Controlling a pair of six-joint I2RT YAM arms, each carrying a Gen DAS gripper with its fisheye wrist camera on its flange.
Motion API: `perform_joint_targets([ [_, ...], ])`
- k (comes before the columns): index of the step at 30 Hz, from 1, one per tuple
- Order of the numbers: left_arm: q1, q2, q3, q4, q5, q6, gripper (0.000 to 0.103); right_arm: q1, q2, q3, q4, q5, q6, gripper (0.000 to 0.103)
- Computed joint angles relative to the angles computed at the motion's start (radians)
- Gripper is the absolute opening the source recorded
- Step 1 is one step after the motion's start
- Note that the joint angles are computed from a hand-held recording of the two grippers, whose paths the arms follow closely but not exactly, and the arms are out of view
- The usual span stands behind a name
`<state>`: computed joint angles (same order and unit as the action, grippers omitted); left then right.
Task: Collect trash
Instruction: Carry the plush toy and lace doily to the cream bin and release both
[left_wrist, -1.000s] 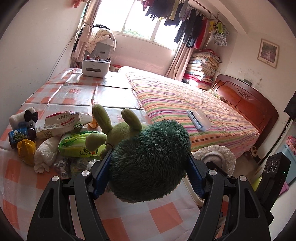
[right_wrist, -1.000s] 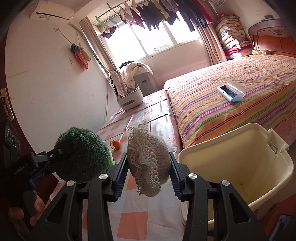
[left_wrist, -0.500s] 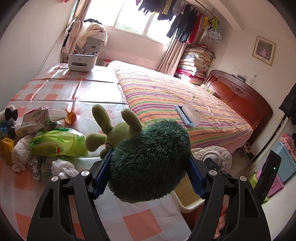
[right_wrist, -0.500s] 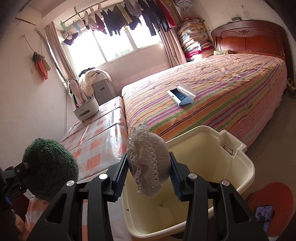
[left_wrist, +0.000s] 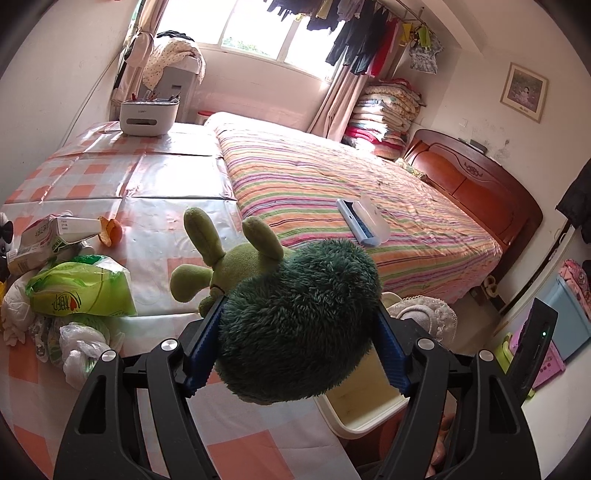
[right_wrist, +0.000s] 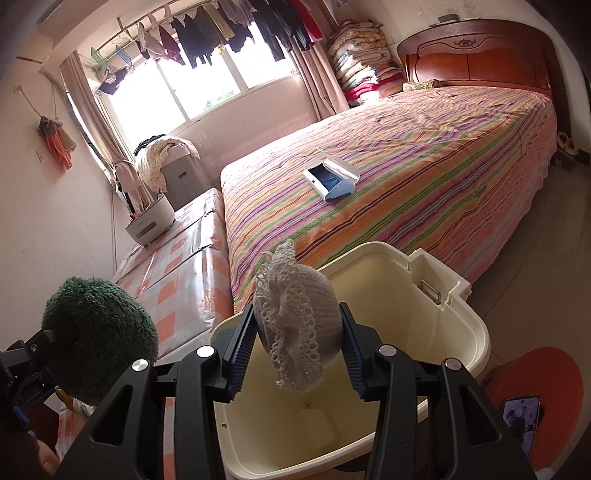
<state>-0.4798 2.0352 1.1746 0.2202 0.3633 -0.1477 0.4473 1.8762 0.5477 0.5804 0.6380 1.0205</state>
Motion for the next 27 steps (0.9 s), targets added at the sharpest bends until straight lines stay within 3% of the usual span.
perform_joint_targets([
  [2, -0.010, 0.012, 0.020, -0.012, -0.011, -0.003, 0.072, -0.021, 0.004, -0.011, 0.017, -0.039, 0.009, 0.047],
  [3, -0.014, 0.016, 0.029, -0.017, -0.014, -0.002, 0.072, -0.027, 0.003, -0.016, 0.021, -0.049, 0.014, 0.053],
  [7, -0.032, 0.030, 0.052, -0.025, -0.025, 0.000, 0.072, -0.018, -0.012, -0.026, 0.012, -0.016, 0.017, 0.065],
  [13, -0.063, 0.056, 0.099, -0.051, -0.025, -0.005, 0.072, -0.046, -0.064, -0.154, 0.161, 0.015, 0.089, 0.066],
  [22, -0.131, 0.106, 0.171, -0.118, -0.028, 0.043, 0.072, -0.015, -0.131, -0.298, 0.331, 0.199, 0.188, 0.066],
  [27, -0.164, 0.159, 0.241, -0.195, -0.043, 0.071, 0.073, -0.022, -0.129, -0.319, 0.378, 0.200, 0.192, 0.066],
])
